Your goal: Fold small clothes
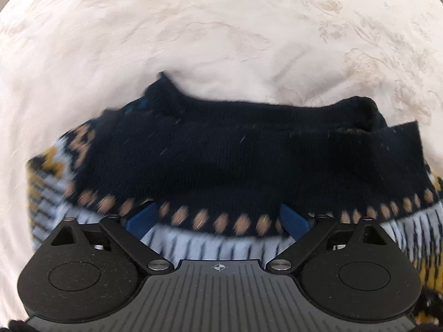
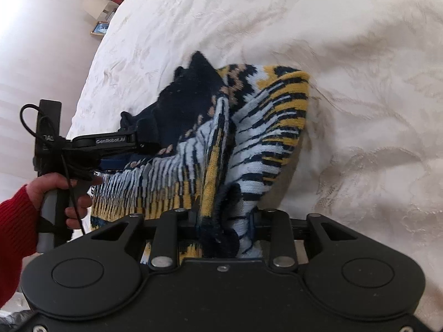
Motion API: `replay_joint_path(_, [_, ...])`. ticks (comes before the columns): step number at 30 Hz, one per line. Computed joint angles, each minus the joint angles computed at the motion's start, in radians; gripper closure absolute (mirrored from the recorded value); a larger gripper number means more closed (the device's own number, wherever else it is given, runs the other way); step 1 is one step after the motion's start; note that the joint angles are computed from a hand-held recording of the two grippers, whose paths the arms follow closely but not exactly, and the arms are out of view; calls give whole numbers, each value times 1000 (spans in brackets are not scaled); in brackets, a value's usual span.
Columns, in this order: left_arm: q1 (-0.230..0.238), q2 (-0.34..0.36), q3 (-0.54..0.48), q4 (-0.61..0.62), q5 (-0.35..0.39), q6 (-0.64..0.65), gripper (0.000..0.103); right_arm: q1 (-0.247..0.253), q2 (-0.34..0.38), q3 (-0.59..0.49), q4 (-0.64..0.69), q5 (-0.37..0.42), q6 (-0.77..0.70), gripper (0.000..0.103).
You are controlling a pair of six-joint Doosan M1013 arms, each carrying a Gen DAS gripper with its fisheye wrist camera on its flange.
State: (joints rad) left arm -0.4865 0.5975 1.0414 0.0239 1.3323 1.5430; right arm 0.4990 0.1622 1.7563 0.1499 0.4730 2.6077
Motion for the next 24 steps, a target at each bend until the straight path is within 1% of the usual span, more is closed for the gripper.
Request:
replay_joint_path(5, [49, -90, 97, -29, -41, 21, 8, 22, 4, -48, -101, 67, 66, 63])
replay_joint_path(8, [88, -142, 159, -31, -56, 41, 8, 36, 18, -92, -153, 121, 105, 63])
replay_joint_path(12, [147, -193, 220, -29, -68, 69, 8, 57, 47, -167, -202, 201, 139, 63])
replay_joint_path(13, [163, -201, 227, -32, -65, 84, 8, 60, 55, -185, -208, 220, 140, 63])
replay_joint_path(15, [180, -208, 226, -34, -55, 101, 8, 69, 75, -229, -220, 263, 134, 63])
replay_joint_path(17, [202, -217, 233, -42, -57, 127, 8, 81, 108, -291, -228, 316, 125, 63])
replay_joint_path(20, [233, -217, 225, -66, -50, 164, 8, 99, 148, -365, -242, 365, 119, 64])
replay_joint_path(24, [256, -216, 214, -95, -48, 209, 8, 123, 211, -468, -258, 405, 112, 64])
